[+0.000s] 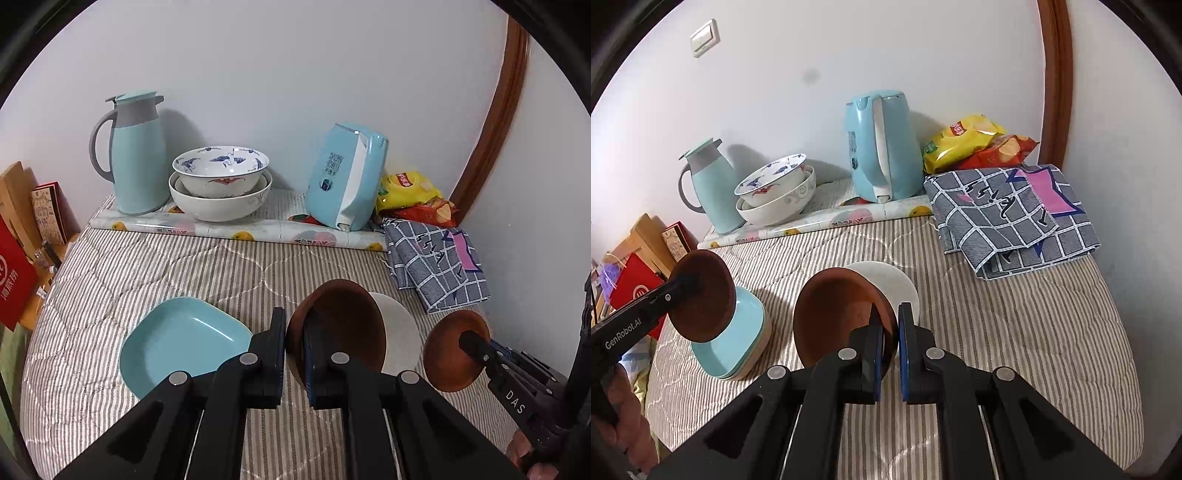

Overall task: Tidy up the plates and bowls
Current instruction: 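Lower the right gripper's terracotta bowl into the white bowl and open the right gripper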

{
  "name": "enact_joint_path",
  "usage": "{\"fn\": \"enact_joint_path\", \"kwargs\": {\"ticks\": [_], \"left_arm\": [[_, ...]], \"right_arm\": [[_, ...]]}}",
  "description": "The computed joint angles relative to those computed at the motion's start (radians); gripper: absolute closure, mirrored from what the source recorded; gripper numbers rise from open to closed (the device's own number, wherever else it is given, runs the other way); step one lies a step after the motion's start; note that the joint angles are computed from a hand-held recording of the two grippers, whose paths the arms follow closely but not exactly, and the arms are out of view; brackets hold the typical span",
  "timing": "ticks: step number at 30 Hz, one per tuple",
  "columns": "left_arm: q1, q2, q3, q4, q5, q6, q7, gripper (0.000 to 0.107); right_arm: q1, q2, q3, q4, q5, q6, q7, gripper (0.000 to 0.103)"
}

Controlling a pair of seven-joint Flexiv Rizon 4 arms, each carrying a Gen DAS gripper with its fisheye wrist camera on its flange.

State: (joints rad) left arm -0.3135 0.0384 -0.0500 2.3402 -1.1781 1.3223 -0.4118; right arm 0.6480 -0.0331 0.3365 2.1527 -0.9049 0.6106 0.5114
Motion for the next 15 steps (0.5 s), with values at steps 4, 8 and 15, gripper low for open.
{"fn": "enact_joint_path", "kwargs": {"ticks": [4, 8, 15], "left_arm": [[0.010, -0.034, -0.006, -0.020, 0.011, 0.007, -0.007, 0.098], [0.027, -0.075, -0.016, -0.043, 0.023, 0.005, -0.016, 0.098], [0.061, -0.133, -0.037, -0.077, 0.045, 0.006, -0.041, 0.098]], "right_arm": [[-0.015, -0.021, -0.016, 0.003, 0.002, 0.042, -0.011, 0.095], [-0.027, -0.054, -0.037, -0.003, 0.005, 0.085, -0.036, 0.095], [-0.041, -0.114, -0.072, -0.022, 0.013, 0.150, -0.080, 0.095]]}}
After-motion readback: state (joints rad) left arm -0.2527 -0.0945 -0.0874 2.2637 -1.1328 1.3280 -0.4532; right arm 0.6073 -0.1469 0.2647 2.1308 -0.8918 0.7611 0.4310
